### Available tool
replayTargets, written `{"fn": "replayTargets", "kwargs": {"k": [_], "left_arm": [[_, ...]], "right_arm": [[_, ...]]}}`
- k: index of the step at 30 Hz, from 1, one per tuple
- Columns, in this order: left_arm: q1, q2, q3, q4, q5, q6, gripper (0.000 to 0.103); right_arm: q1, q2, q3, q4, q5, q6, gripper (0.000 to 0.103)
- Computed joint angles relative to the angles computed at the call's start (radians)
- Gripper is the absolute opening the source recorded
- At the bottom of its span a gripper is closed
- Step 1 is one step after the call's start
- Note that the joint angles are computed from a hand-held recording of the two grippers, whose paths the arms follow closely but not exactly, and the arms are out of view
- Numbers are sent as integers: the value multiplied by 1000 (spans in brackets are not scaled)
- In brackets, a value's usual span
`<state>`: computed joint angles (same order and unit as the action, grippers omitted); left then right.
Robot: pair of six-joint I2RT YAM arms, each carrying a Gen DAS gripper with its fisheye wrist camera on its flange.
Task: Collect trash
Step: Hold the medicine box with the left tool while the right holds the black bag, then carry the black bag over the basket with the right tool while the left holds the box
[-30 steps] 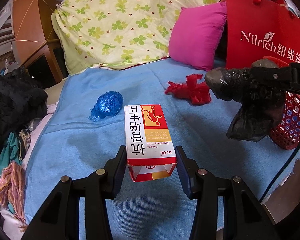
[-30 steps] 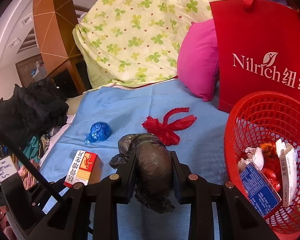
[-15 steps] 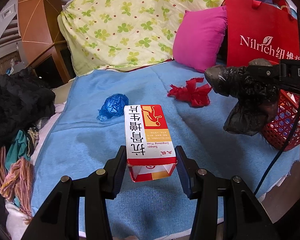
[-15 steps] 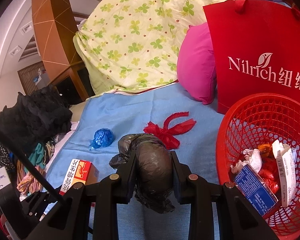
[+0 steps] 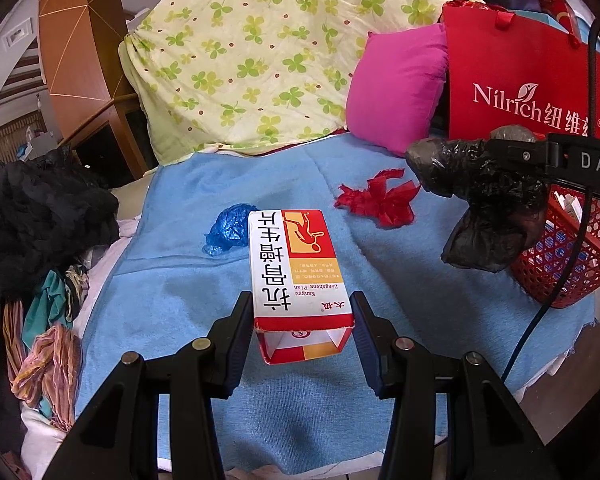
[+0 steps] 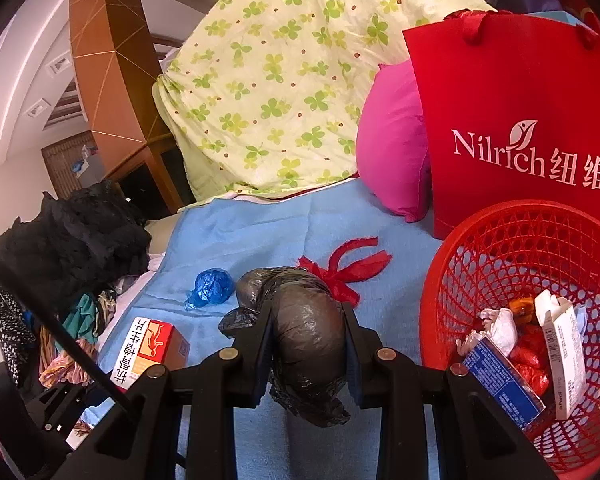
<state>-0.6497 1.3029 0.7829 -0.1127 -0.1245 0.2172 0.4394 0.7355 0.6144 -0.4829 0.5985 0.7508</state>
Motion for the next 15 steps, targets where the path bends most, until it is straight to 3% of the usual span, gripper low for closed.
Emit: {"fn": "replayTargets", "kwargs": {"k": [15], "left_arm": [[-25, -62, 9, -47, -22, 1, 50]], "right_arm": [[73, -69, -12, -28, 66, 14, 32]]}}
